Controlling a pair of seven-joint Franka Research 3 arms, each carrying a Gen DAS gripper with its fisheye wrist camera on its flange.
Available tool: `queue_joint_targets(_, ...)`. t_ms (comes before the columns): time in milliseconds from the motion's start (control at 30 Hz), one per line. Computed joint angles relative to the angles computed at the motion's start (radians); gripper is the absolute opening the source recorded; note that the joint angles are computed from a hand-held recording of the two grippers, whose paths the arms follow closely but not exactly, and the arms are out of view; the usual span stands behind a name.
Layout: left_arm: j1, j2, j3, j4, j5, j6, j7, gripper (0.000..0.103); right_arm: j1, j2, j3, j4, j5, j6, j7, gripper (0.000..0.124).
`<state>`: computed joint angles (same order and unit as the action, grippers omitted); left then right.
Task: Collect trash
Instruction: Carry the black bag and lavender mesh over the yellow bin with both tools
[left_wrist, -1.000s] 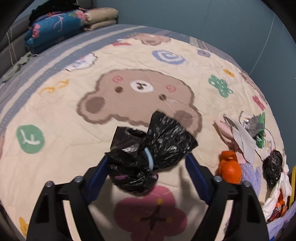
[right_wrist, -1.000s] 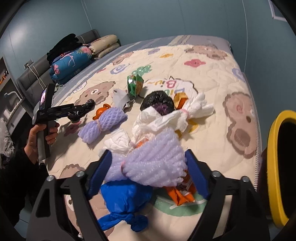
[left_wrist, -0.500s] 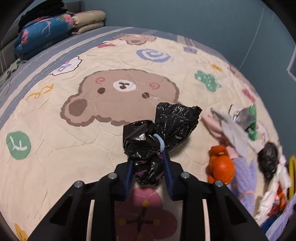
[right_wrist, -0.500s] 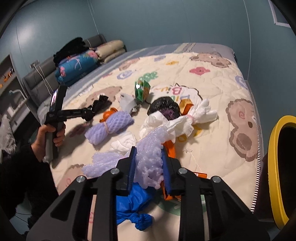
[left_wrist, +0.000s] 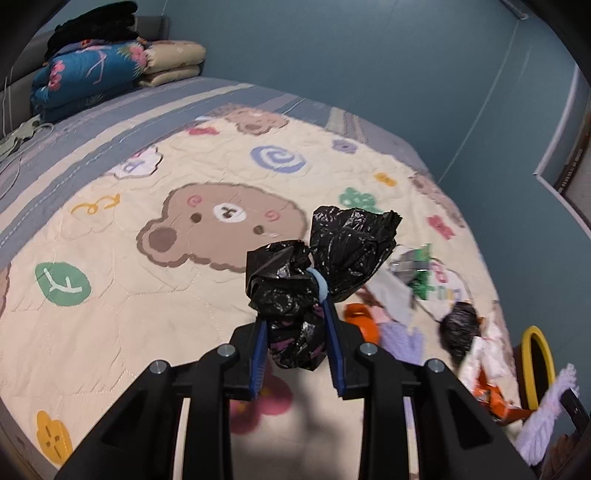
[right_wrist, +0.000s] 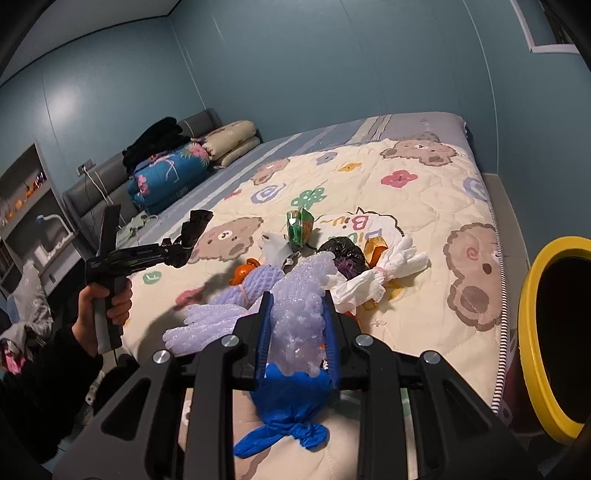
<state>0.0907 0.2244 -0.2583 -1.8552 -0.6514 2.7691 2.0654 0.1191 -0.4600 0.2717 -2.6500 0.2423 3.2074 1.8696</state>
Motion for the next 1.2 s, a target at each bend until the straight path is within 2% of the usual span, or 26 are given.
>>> queue_joint_targets(100, 0.005, -0.050, -0.014, -0.032, -0.064, -0.003, 0.054, 0.026, -0.006, -0.049, 0.008, -0.020, 0.010, -0.014, 0.020, 0.025)
queue_joint_targets(267, -0.047, -0.126, 0.009, -0.077, -0.118, -0.001, 0.120, 0.026, -0.134, -0.172, 0.109, -0.048, -0.020, -0.095, 0.117, 0.025)
queue_joint_targets(333, -0.074, -0.149, 0.023, -0.087, -0.125, -0.005, 0.127, 0.026, -0.169, -0.219, 0.127, -0.058, -0.046, -0.130, 0.159, 0.025)
queue_joint_targets(467, -0.124, -0.190, 0.044, -0.092, -0.180, -0.038, 0.164, 0.026, -0.154, -0.309, 0.070, -0.086, -0.078, -0.191, 0.196, 0.025)
queue_joint_targets(767, -0.240, -0.244, 0.060, -0.086, -0.199, -0.064, 0.193, 0.027, -0.226, -0.497, 0.042, -0.120, -0.163, -0.305, 0.253, 0.025)
queue_joint_targets(1000, -0.305, -0.232, 0.039, -0.043, -0.194, -0.101, 0.196, 0.027, -0.302, -0.620, 0.012, -0.142, -0.205, -0.380, 0.290, 0.025)
queue_joint_targets(1200, -0.349, -0.187, -0.001, 0.013, -0.178, -0.119, 0.195, 0.027, -0.404, -0.712, 0.006, -0.158, -0.258, -0.439, 0.315, 0.025)
